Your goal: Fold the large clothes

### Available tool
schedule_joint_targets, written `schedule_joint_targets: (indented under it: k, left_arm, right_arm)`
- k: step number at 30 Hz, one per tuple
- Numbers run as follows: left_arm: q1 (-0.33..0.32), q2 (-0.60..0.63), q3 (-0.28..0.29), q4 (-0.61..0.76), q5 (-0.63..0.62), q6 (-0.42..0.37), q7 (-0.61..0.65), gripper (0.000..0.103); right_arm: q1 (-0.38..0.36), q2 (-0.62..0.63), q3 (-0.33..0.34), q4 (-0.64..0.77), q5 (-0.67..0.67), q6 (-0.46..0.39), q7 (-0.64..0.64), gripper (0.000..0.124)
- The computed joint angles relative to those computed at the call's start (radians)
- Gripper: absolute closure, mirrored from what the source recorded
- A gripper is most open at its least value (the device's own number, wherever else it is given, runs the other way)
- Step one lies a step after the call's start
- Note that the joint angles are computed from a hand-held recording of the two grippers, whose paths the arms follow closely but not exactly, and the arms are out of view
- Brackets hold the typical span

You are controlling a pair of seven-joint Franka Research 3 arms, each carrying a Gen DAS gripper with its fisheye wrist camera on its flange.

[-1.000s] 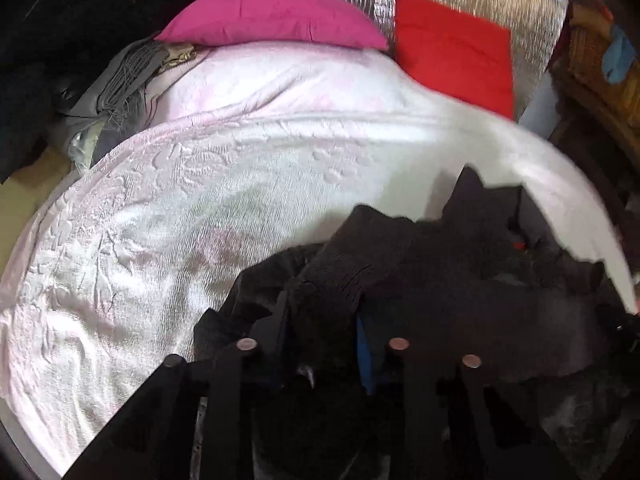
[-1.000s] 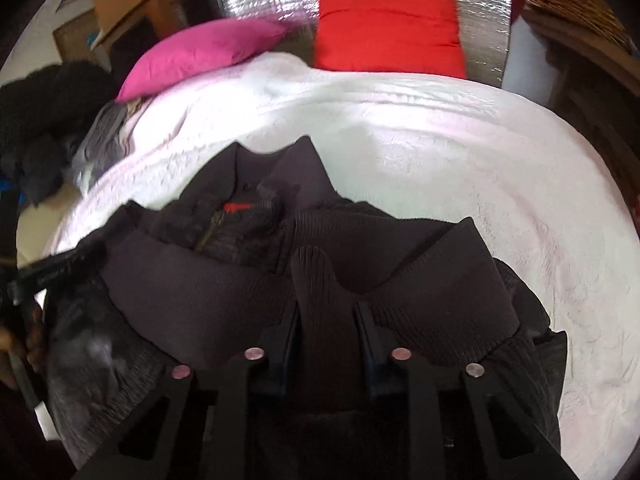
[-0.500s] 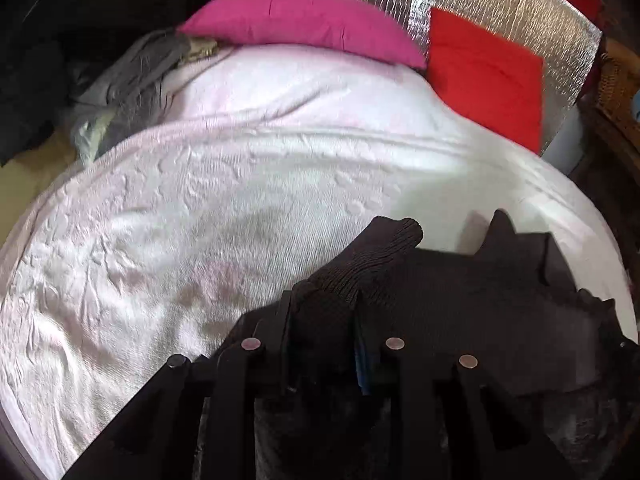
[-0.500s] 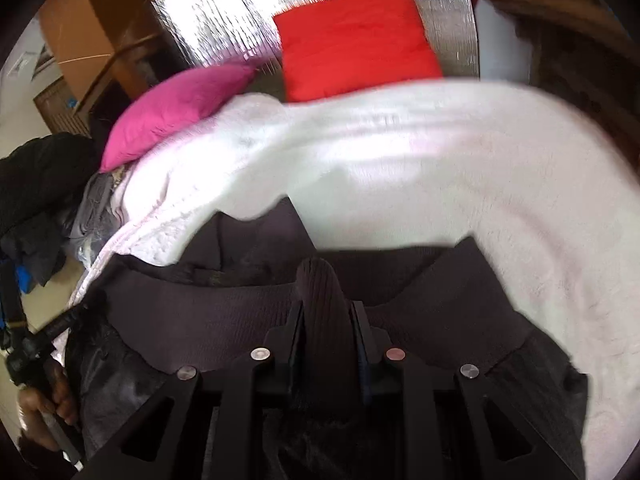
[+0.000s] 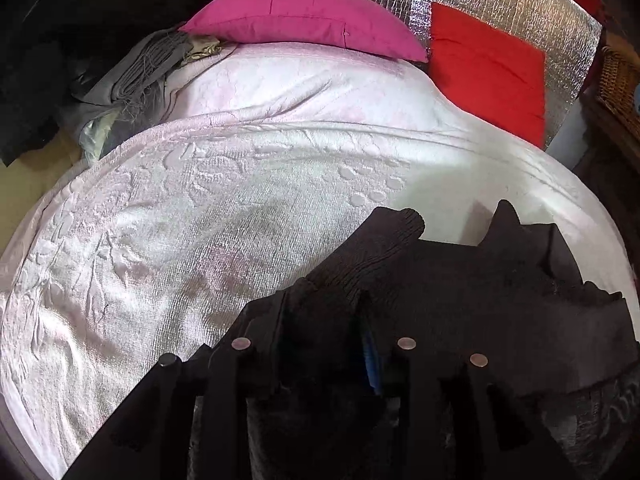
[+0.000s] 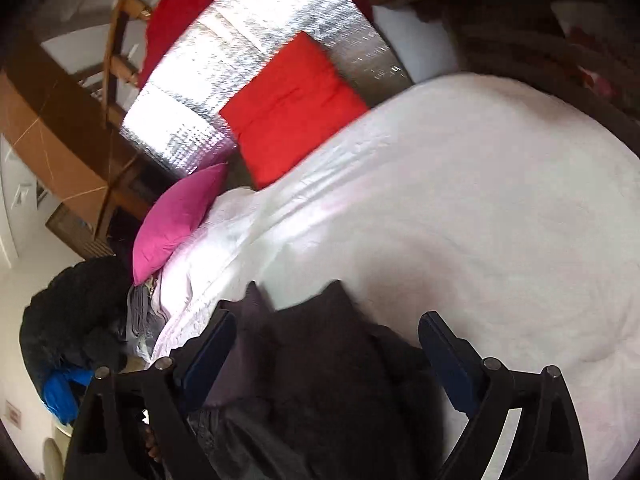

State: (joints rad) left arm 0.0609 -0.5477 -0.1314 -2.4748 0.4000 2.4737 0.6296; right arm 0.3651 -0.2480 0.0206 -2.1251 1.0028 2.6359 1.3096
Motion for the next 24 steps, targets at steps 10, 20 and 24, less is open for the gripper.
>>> schedule_joint_targets:
  k: [10,20,24]
  left_arm:
    - [0.002,0.016,-0.018,0.015,0.039,-0.030,-0.029,0.064]
    - [-0.005,0.004,0.020,-0.011,-0.019,0.020,-0.014,0.056]
    - [0.037,-0.029,-0.008,-0.030,0.010,0.064,-0.086,0.056]
  right_arm:
    - [0.004,0.130,0.072,0.110,-0.260,0.022,0.123,0.042]
    - [0.015,0.211,0.108,0.161,-0.716,0.042,0.401,0.103]
    - [-0.027,0.147,0.126,0.118,-0.992,0.130,0.641,0.113]
